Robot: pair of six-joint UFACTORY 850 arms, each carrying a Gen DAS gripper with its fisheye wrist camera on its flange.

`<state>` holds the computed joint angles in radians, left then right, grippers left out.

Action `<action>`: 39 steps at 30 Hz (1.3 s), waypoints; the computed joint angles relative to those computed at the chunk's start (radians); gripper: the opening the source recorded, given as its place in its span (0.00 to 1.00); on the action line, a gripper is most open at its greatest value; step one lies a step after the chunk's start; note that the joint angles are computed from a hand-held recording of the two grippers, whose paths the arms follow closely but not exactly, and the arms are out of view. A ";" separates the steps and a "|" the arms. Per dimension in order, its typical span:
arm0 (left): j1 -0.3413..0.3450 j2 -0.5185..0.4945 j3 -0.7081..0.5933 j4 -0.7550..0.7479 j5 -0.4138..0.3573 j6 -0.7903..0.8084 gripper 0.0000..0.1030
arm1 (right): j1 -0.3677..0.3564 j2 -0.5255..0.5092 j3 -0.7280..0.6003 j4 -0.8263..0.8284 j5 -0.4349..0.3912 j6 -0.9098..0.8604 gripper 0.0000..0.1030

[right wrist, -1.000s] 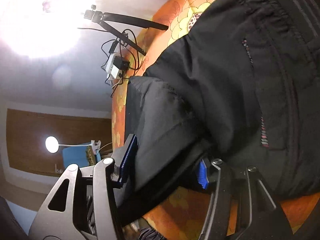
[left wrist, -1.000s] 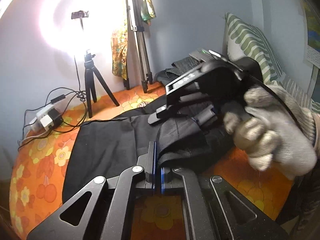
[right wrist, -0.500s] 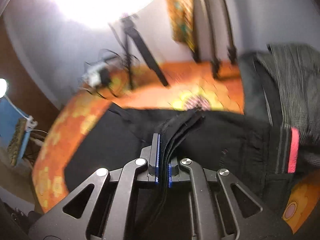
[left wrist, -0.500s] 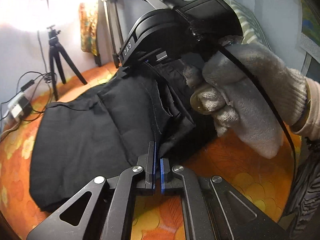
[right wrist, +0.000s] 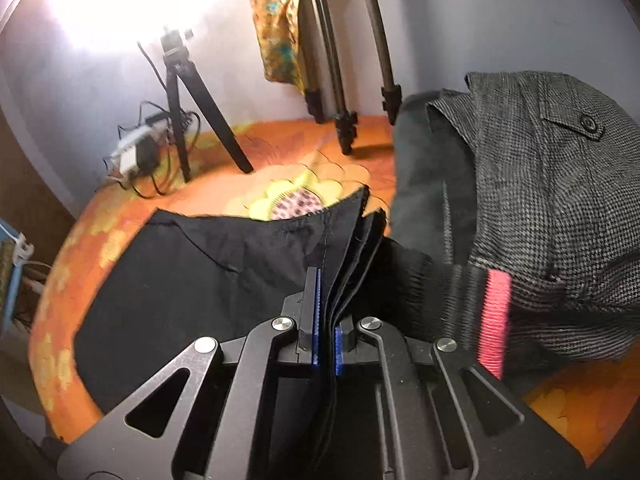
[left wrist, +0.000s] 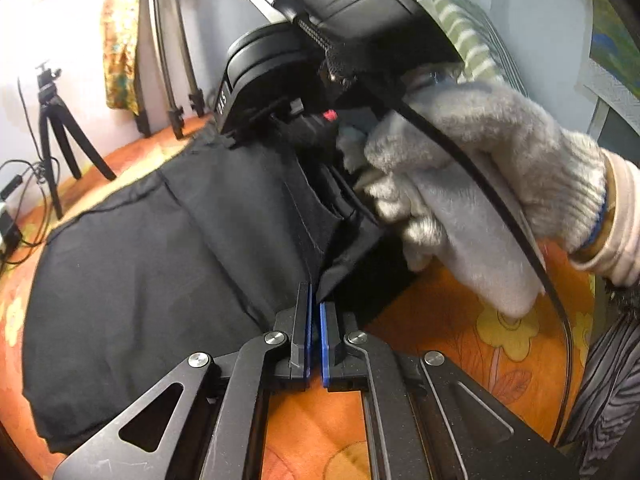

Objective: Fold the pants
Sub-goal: 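Close the left tool on the folded layers while the right tool holds them, then open both tools to release the folded pants and pull back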

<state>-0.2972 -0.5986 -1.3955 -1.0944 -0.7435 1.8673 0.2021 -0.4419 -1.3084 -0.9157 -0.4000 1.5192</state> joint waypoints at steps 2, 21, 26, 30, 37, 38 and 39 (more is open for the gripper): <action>0.004 0.002 -0.003 0.026 0.000 -0.027 0.09 | 0.002 0.001 0.007 -0.019 -0.010 0.002 0.05; 0.261 -0.090 -0.199 0.004 -0.057 -0.066 0.32 | 0.073 0.057 -0.012 -0.140 -0.236 0.075 0.56; 0.278 -0.155 -0.267 0.032 0.003 -0.012 0.32 | 0.085 0.069 -0.023 -0.104 -0.104 0.066 0.56; 0.277 -0.197 -0.311 0.073 0.027 -0.028 0.30 | 0.096 0.010 -0.086 0.097 0.004 -0.126 0.56; 0.275 -0.243 -0.368 0.116 0.017 -0.092 0.21 | 0.105 -0.148 -0.265 0.560 0.061 -0.582 0.56; 0.274 -0.246 -0.371 0.125 0.015 -0.097 0.21 | 0.104 -0.187 -0.314 0.647 0.049 -0.668 0.56; 0.272 -0.252 -0.376 0.137 0.003 -0.103 0.20 | 0.106 -0.217 -0.354 0.695 0.033 -0.722 0.56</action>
<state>-0.0252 -0.8502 -1.7712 -0.9569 -0.7404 1.7648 0.3081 -0.6588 -1.6622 -0.2205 -0.3671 0.7972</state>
